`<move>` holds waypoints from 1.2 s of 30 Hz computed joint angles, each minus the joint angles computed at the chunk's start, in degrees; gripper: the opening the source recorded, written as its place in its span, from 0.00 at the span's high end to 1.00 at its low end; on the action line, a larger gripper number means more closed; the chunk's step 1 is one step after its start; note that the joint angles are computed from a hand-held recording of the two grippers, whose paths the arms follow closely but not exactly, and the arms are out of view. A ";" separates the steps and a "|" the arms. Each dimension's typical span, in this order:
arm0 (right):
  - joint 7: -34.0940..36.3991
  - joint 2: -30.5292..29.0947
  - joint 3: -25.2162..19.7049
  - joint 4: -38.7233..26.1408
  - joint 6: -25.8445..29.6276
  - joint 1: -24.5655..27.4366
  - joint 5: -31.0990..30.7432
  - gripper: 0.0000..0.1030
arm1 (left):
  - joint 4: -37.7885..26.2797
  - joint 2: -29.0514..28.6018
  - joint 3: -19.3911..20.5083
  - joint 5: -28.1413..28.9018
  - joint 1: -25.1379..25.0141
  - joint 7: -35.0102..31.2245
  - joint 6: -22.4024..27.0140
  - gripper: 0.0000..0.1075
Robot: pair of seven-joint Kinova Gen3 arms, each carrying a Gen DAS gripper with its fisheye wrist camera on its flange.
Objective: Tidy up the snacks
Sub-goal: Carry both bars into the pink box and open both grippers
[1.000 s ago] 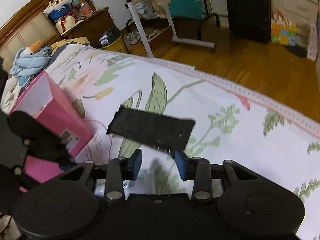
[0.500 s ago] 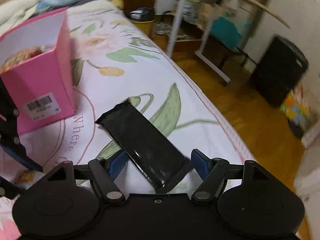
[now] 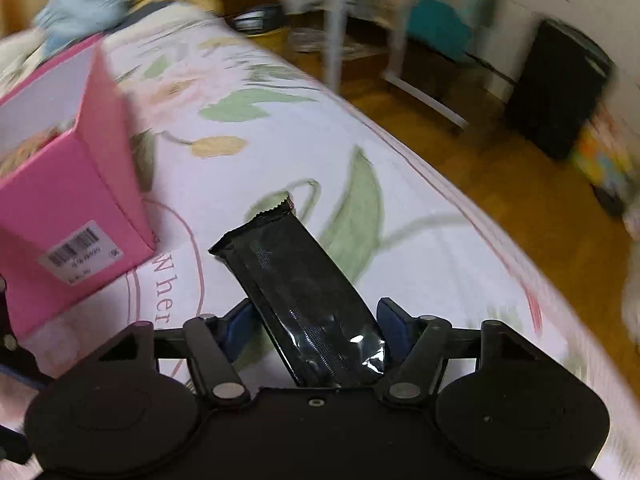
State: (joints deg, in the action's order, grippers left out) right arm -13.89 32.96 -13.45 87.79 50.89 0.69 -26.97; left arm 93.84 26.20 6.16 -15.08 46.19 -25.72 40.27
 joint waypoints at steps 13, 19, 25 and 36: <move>2.17 -13.89 3.80 20.28 -6.35 12.11 -14.34 0.34 | 2.41 -3.31 -0.33 -6.28 8.00 12.56 0.74 0.76; 3.41 -18.34 7.77 23.43 -3.16 12.32 -15.54 0.34 | 3.32 -4.63 0.52 -9.80 11.54 20.49 2.64 0.76; 3.59 -23.61 11.65 25.24 1.67 11.76 -14.05 0.34 | 3.64 -6.56 2.59 -13.45 14.46 26.80 6.44 0.76; -1.40 -33.55 17.52 24.96 15.56 8.70 -10.57 0.34 | 4.93 -12.18 8.22 -16.74 16.99 36.90 15.62 0.76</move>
